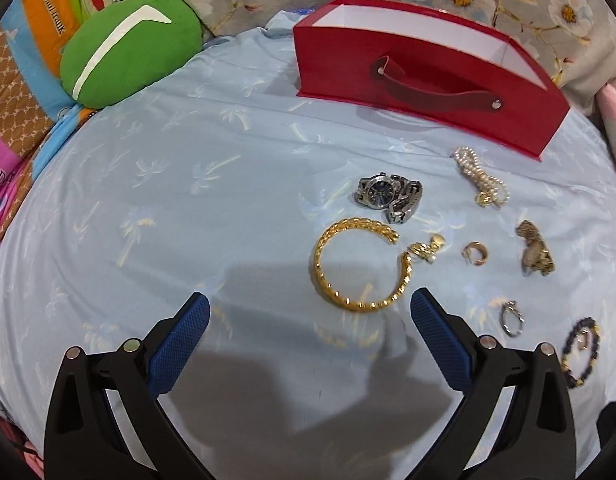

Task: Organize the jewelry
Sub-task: 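Lower the left gripper around the gold cuff bracelet and close it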

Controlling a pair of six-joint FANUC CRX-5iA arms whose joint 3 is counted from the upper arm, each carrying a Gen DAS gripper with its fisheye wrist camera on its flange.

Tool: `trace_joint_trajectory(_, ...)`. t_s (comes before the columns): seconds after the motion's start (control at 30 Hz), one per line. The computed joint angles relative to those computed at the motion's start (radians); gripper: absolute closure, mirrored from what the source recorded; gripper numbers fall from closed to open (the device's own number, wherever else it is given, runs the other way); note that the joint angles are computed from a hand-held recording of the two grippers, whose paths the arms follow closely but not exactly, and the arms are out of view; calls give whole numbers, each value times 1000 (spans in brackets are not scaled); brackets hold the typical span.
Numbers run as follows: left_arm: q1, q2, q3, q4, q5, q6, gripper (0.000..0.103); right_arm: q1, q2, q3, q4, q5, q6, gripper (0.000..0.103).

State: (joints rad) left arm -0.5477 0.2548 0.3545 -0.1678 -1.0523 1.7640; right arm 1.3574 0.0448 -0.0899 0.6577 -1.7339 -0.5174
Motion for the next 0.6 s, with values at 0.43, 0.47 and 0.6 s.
trace_joint_trajectory(0.43, 16, 20, -17, 82, 69, -88, 45, -73, -6, -23, 42, 74, 65, 5)
trace_joint_trajectory(0.47, 16, 20, -19, 89, 74, -98, 49, -84, -6, -26, 53, 84, 77, 5)
trace_joint_trajectory(0.6, 24, 19, -28, 127, 85, -133, 52, -131, 0, -27, 78, 126, 130, 6)
